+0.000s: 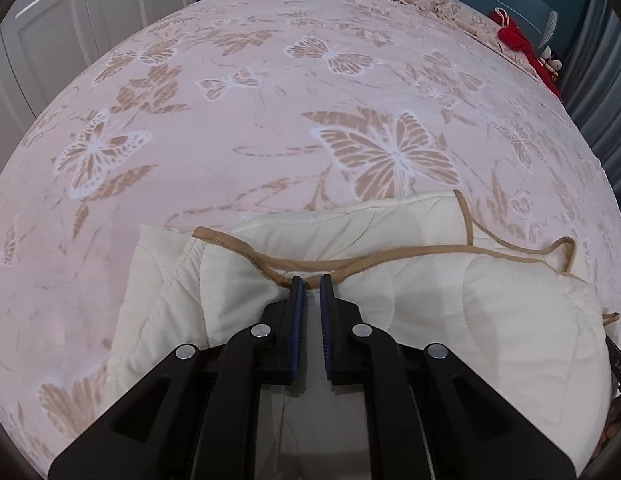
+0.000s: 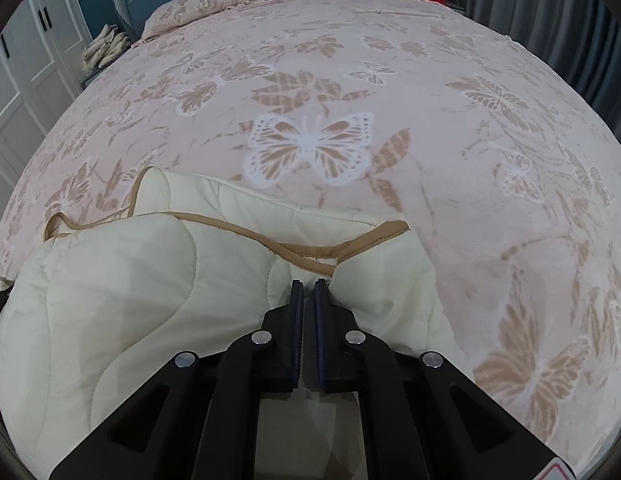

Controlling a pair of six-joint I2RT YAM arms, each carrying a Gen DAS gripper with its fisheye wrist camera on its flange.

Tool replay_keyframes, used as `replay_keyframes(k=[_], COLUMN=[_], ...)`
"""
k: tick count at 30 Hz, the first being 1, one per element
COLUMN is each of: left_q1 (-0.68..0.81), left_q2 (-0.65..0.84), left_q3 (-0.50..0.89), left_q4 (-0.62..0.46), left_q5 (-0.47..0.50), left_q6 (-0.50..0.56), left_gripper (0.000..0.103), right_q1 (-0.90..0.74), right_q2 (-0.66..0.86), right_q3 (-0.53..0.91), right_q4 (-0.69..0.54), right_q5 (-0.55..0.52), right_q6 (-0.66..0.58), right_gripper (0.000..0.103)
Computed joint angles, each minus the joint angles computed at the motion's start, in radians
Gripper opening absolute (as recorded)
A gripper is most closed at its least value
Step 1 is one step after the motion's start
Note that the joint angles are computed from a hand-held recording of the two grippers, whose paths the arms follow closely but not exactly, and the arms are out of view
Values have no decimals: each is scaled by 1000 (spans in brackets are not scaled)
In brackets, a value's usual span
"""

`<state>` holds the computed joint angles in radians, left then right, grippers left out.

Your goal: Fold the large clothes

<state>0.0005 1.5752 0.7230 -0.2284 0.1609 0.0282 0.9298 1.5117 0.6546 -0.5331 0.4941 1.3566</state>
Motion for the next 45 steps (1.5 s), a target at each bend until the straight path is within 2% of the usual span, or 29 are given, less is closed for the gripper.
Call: replay_keyframes(k=[5, 10, 12, 13, 14, 15, 16, 19, 21, 24, 27, 30, 34, 37, 39, 42, 45], left_q1=[-22, -8, -8, -8, -7, -5, 3, 51, 51, 46, 2, -73, -43, 56, 186, 472, 708], left_q2=[2, 19, 21, 21, 11, -3, -42, -182, -258, -301, -276, -260, -252, -304, -361, -391, -321], left_q3=[-62, -67, -64, -61, -44, -27, -10, 1, 1, 7, 18, -4, -28, -24, -19, 22, 78], left_q4=[119, 149, 146, 141, 103, 64, 2, -147, -220, -311, -340, -305, -299, -381, -461, -607, -722], left_q5=[-32, -8, -9, -9, -10, -10, -3, 126, 154, 213, 235, 175, 227, 277, 315, 384, 424], left_q6=[-2, -5, -4, -3, 5, 7, -2, -36, -50, -64, -76, -93, -114, -52, 42, 253, 425], left_gripper=[7, 7, 7, 7, 7, 7, 7, 11, 15, 15, 15, 15, 15, 19, 36, 50, 54], right_q1=[1, -14, -32, -40, -37, -17, 16, 97, 121, 127, 122, 117, 117, 121, 127, 131, 133], right_q2=[25, 22, 13, 11, 10, -3, -32, 5, 95, 246, 341, 388, 428, 439, 444, 455, 476], right_q3=[-8, -15, -1, 38, 95, 131, 166, 315, 423, 555, 614, 596, 551, 528, 524, 526, 548], right_q4=[39, 59, 38, -26, -115, -161, -184, -178, -156, -98, -77, -45, 36, 78, 86, 90, 75], right_q5=[19, 11, -10, -22, -23, -11, 14, 25, 0, -64, -108, -149, -171, -166, -156, -142, -131], right_q6=[-3, -21, -33, -29, -5, 19, 40, 7, -56, -131, -132, -108, -101, -101, -105, -110, -120], right_gripper=[1, 1, 1, 1, 3, 7, 7, 8, 7, 7, 7, 6, 1, 0, 0, 0, 0])
